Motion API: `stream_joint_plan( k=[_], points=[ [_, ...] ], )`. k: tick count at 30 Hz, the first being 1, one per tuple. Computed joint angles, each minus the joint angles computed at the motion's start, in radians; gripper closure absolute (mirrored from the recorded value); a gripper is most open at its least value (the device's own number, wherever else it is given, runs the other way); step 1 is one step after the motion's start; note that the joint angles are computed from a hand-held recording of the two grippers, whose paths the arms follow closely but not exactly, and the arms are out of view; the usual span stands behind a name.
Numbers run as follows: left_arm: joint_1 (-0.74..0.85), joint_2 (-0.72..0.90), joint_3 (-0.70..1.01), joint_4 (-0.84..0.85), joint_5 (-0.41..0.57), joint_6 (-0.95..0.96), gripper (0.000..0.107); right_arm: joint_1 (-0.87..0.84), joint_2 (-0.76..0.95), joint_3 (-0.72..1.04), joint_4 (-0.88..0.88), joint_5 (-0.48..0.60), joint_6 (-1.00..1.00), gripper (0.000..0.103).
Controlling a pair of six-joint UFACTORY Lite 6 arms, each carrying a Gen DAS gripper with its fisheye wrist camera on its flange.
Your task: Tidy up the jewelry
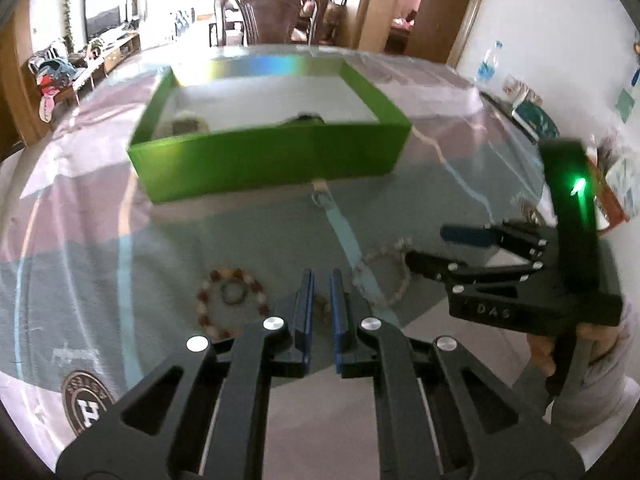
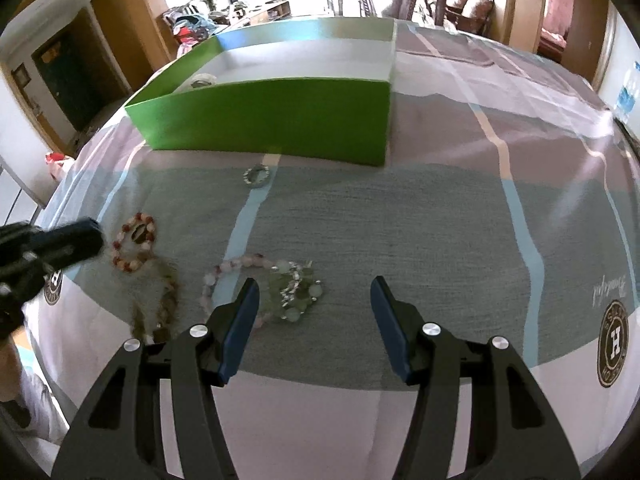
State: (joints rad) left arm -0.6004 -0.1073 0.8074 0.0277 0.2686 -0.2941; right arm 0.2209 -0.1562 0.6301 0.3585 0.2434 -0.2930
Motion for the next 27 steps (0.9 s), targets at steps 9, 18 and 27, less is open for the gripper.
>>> stream_joint_plan(
  k=[9,18,27],
  points=[
    [0.024,0.053,-0.041,-0.023,-0.019,-0.006,0.076,0.008,0.054,0.031,0.161,-0.025,-0.157,0.090],
    [0.017,0.047,-0.095,-0.126,-0.028,0.090,0.073,-0.102,-0.020,0.023,0.095,0.004,-0.095,0.091],
    [-0.008,0.105,-0.066,-0.101,-0.036,0.057,0.073,-0.079,0.008,0.018,0.013,-0.009,-0.011,0.087]
  ],
)
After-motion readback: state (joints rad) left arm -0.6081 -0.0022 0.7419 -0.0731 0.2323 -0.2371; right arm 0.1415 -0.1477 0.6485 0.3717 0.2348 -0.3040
